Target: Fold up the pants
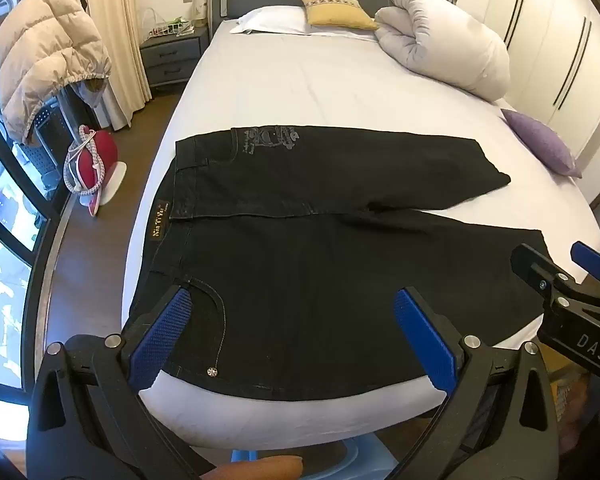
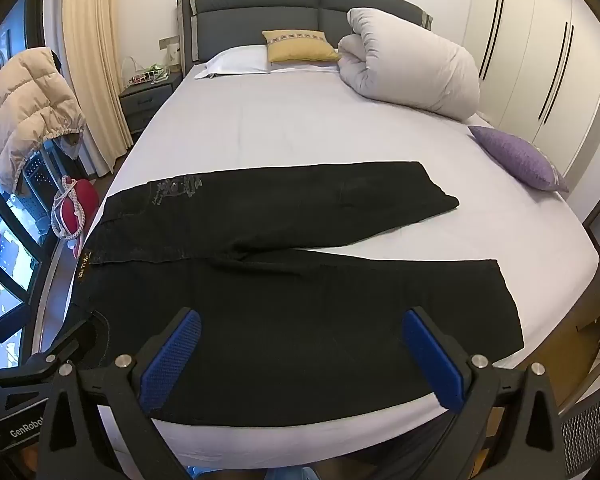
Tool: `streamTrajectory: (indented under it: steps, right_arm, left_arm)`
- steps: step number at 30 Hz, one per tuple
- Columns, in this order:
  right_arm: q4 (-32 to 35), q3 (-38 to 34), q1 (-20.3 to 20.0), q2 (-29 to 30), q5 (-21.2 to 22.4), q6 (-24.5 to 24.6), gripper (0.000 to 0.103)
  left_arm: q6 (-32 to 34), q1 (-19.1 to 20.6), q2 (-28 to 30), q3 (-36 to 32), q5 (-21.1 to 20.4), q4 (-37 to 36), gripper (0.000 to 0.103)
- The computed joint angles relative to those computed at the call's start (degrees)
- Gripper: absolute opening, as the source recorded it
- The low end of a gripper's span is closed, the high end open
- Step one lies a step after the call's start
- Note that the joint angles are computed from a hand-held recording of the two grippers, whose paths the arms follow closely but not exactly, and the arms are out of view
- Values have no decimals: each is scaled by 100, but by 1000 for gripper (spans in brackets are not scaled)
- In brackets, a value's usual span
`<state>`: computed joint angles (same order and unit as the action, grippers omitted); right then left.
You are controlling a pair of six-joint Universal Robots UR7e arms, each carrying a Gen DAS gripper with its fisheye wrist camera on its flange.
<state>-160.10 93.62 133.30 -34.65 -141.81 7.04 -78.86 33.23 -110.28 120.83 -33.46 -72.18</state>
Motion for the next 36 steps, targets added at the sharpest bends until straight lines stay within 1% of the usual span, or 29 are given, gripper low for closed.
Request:
streamTrajectory:
  steps: [4,5,10,11,14,18,19,24,36]
  right_arm:
    - [55,-12,-7,7,1,31,103]
    - [62,-12,-8,8,7,41,103]
    - [-36,91,-63,-40,25,-18,103]
    - [-46,109,-66,-53,30,-21,103]
    - [-5,78,-55,-14,12,20,103]
    - [-34,147,-77,-50,27,18,103]
    - [82,69,-64,-2,15,103,103]
    - [116,76,-77,-11,30,130,103]
    - [135,95,-102,-25,43,131,103]
  left_arm:
    - [-86,-31,33,-21,58,162,103]
    - [-18,-5,-7,57,4,17,103]
    - [-91,-44,-12,123,29,77,103]
    - [103,85,-52,119,-16,-122,103]
    - [147,115,-68,129,-18,-146,103]
    - [164,132,-71,133,-18,-159,103]
    - [184,148,-78,136,-13,-168,103]
    - [166,143,-61,141,-12,-159,103]
    - [229,208,-71,156,-3,-207,103]
